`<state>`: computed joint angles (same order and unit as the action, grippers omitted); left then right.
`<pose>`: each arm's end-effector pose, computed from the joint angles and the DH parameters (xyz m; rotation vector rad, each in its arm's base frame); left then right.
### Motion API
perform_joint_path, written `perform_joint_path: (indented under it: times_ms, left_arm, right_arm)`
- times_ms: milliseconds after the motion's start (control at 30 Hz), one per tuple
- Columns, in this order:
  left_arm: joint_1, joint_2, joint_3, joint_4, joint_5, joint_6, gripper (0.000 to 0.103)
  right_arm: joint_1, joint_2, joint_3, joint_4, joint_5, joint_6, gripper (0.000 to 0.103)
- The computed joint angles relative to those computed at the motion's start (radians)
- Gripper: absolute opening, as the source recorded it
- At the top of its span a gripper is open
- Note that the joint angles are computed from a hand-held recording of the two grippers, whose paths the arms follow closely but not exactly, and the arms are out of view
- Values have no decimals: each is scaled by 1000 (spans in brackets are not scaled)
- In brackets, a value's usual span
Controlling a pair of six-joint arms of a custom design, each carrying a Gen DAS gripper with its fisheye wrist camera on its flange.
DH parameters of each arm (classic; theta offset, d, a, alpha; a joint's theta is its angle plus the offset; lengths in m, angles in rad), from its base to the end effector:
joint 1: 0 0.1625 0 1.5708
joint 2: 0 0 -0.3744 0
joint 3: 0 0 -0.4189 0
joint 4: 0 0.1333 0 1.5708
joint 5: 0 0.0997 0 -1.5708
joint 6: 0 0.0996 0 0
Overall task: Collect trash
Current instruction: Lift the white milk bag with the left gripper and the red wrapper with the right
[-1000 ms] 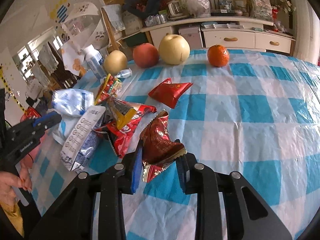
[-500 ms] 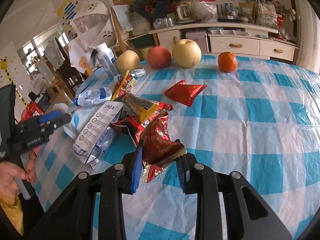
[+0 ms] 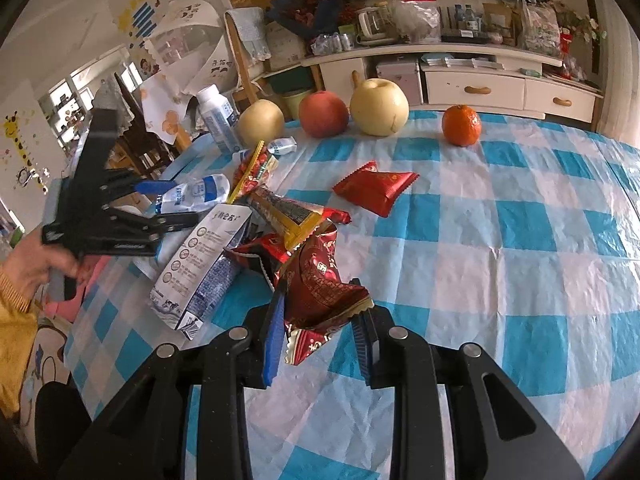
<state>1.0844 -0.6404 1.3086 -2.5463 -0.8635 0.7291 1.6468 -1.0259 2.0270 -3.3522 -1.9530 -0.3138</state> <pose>-0.1741 -0.7529 0.0847 1.2542 2.0428 -0.2610 0.1381 -0.5470 0.1344 0.2905 -2.5042 0.9685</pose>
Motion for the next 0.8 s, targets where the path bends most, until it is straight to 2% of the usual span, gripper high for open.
perform_joint_path:
  times_ms: [167, 200, 300, 500, 667, 800]
  left_arm:
    - [8, 18, -18, -6, -35, -10, 69]
    - [8, 19, -17, -11, -40, -13, 64]
    - [6, 16, -9, -20, -45, -32, 62]
    - [-6, -21, 64, -71, -54, -103, 62]
    - [-6, -87, 163, -135, -88, -179, 62]
    - [-4, -165, 262, -194, -125, -240, 62]
  right_arm:
    - [7, 6, -4, 1, -10, -14, 32]
    - [8, 7, -6, 1, -11, -15, 32]
    - [10, 9, -6, -2, -12, -13, 32]
    - [16, 9, -8, 1, -5, -15, 32]
    - [5, -6, 1, 31, 65, 28, 32]
    - [-10, -26, 15, 55, 157, 77, 32]
